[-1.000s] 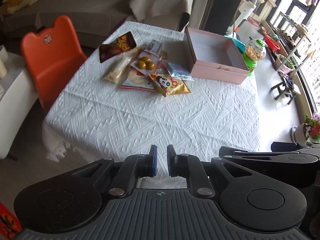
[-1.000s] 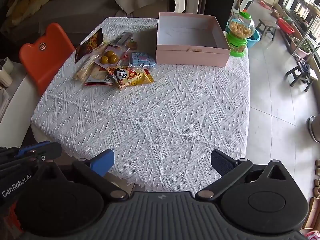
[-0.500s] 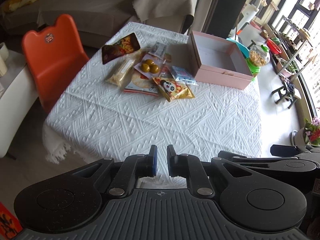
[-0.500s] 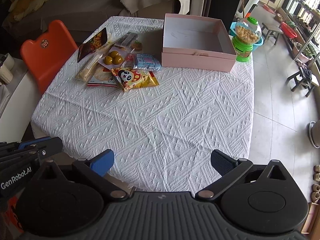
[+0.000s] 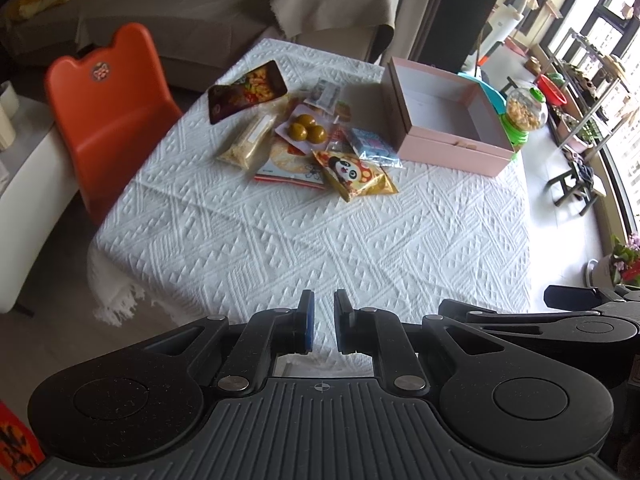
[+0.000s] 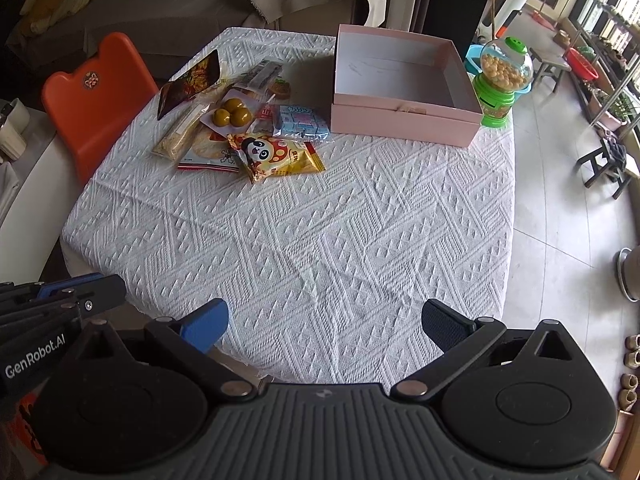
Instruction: Organize snacks
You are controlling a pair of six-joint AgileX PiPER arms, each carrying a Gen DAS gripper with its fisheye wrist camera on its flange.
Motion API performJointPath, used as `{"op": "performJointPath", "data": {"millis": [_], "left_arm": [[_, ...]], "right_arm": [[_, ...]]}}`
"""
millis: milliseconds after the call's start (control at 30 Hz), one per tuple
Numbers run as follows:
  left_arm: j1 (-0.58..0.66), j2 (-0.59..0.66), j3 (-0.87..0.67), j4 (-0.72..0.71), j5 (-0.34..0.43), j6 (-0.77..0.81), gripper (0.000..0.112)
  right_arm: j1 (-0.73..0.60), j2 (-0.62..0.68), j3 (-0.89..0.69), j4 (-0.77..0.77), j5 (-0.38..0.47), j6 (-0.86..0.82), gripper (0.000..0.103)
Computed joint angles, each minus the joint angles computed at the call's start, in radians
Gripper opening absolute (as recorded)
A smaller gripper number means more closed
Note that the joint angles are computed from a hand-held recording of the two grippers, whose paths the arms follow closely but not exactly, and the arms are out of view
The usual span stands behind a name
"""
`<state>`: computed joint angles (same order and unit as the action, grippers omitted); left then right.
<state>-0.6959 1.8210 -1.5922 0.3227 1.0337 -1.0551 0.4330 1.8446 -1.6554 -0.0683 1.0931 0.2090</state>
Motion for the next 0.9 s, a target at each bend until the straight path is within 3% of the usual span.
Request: {"op": "performJointPath", "data": {"millis": [900], "left_arm": [[0.006, 0.043, -0.048, -0.036, 0.008, 0.066, 0.014]], "right_arm": [[-0.015, 0.003, -0.015, -0.017, 0.001, 0.013, 0.103]]}}
